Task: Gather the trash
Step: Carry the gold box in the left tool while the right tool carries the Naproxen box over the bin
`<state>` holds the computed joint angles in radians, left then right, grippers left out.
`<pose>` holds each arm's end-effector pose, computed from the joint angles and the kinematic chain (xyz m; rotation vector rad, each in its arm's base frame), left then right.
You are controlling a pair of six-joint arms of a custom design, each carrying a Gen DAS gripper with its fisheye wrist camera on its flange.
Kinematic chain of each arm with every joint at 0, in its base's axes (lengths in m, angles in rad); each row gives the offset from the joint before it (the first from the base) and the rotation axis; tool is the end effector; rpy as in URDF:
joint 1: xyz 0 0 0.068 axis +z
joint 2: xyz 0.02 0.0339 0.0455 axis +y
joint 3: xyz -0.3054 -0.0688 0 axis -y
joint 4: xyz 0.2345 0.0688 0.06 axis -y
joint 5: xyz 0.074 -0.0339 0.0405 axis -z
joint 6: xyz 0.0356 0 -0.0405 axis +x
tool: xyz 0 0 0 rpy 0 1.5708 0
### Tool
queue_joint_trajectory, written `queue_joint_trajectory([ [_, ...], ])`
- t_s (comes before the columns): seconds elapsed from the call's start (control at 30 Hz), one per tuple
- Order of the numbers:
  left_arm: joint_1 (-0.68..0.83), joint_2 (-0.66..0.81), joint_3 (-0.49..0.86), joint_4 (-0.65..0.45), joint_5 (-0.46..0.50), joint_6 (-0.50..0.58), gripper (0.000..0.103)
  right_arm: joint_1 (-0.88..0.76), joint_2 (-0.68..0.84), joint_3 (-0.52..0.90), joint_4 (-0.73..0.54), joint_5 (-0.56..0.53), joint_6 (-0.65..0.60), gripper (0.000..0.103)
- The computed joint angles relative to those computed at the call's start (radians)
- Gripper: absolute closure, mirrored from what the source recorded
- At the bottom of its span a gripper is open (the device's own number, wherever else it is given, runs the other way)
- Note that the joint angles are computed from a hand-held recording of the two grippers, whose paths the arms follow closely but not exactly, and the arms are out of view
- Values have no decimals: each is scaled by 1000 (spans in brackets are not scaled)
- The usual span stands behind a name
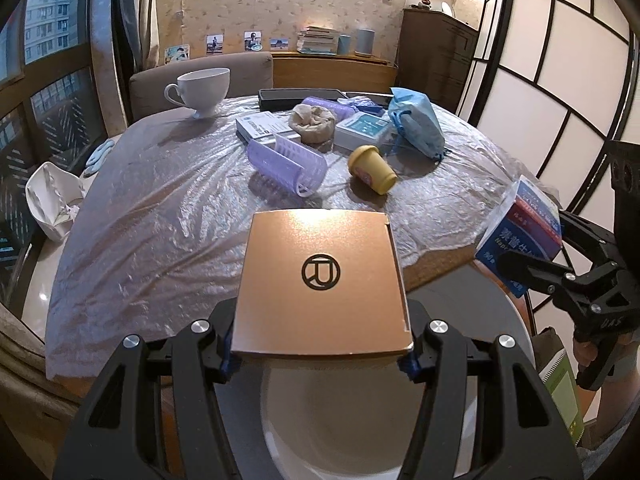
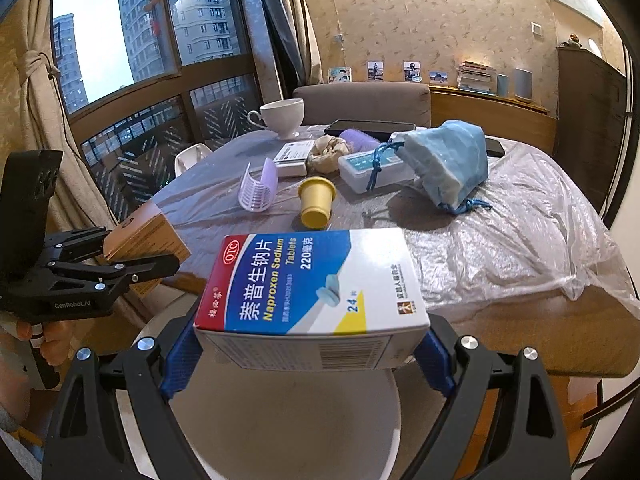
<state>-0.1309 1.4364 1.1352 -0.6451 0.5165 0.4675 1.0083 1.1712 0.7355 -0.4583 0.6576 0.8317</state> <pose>0.2775 -0.0543 0.3187 0.9039 2.2353 -0.4957 0.1267 0.1602 0.2706 0.0699 2.2397 0.1631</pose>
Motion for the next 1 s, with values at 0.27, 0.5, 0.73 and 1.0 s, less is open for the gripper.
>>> queue_joint_trajectory([
  [0.27, -15, -49, -62, -13, -17, 41, 44, 70, 11, -12, -31, 14, 51, 15],
  [0.5, -28, -78, -108, -27, -30, 73, 44, 107, 20, -36, -30, 3, 84, 15],
  [0.73, -40, -114, -153, -37, -40, 100, 44, 136, 31, -57, -33, -13, 116, 15],
  [1.0, -53, -119, -194, -34, -64, 113, 44, 146, 64, -81, -8, -47, 136, 15],
])
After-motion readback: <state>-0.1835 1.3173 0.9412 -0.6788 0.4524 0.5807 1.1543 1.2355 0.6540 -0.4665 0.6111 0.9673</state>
